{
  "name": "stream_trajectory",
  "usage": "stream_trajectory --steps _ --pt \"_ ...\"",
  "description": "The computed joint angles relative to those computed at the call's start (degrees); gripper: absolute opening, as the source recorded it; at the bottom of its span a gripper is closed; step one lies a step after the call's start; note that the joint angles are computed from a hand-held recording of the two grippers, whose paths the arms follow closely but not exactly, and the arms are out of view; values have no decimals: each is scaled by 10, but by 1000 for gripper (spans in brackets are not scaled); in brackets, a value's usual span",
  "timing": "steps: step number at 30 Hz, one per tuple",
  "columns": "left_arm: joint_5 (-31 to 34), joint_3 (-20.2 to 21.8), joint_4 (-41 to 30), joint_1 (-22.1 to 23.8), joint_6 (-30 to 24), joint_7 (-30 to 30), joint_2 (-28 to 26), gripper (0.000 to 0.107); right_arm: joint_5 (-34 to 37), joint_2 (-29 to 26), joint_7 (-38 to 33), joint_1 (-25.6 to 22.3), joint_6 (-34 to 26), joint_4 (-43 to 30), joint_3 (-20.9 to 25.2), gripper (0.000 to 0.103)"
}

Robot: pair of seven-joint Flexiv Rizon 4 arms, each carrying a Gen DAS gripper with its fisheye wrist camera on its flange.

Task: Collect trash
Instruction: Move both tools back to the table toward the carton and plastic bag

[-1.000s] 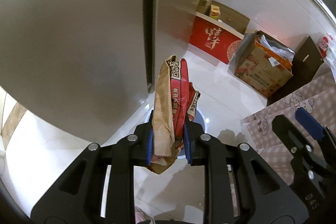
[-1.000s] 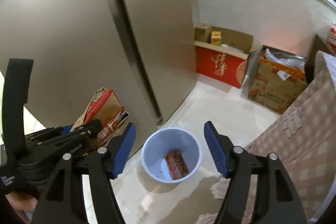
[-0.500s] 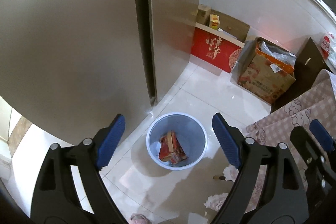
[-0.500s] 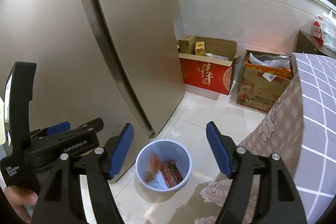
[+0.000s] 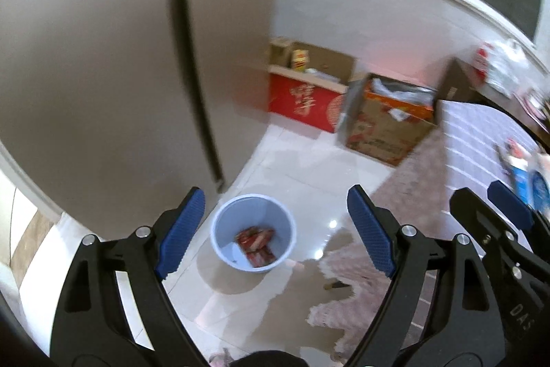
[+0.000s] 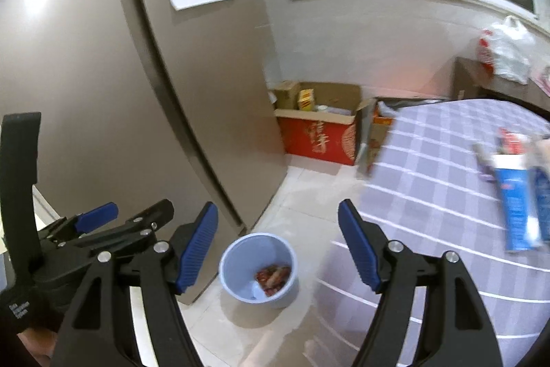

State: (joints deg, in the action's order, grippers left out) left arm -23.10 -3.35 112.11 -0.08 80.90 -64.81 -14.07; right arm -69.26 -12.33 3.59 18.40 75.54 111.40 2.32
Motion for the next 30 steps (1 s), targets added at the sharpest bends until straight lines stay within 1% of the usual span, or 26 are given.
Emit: stream_trajectory --steps 3,5,7,11,12,15,19,22,24,27,28,29,30 --pt "-25 -30 24 -14 3 27 28 84 -14 61 14 -26 -10 55 4 73" --pt "-34 -40 28 -33 -3 33 37 84 -15 108 17 -53 -27 95 14 74" --pt "-53 -52 33 -50 -9 50 46 84 -8 137 13 -79 -36 122 25 74" --pt "-42 -62 25 -104 -23 43 47 84 35 216 -20 -137 -56 193 39 74" --pt "-27 -60 16 -119 -28 31 42 84 41 225 -25 -149 -56 203 42 74" --pt "-6 -65 -4 -144 -39 18 28 84 71 258 -56 -189 -46 239 41 74" --pt "56 -55 -42 -182 -51 -33 2 84 126 269 -119 -224 -27 260 35 74" --pt "98 -48 -78 -203 -63 -65 -25 84 174 260 -171 -238 -12 263 31 74" --pt "122 -40 -99 -214 -68 -87 -41 84 229 239 -222 -234 3 255 25 74" --pt "142 -36 -130 -221 -89 -112 -64 81 283 214 -279 -230 7 240 25 74" --pt "138 -43 -133 -218 -92 -111 -69 74 303 204 -300 -226 11 234 24 74" --pt "119 -60 -131 -206 -95 -95 -72 62 333 194 -329 -217 4 225 22 74" --pt "114 -63 -134 -204 -103 -92 -74 54 351 184 -349 -212 4 217 21 74"
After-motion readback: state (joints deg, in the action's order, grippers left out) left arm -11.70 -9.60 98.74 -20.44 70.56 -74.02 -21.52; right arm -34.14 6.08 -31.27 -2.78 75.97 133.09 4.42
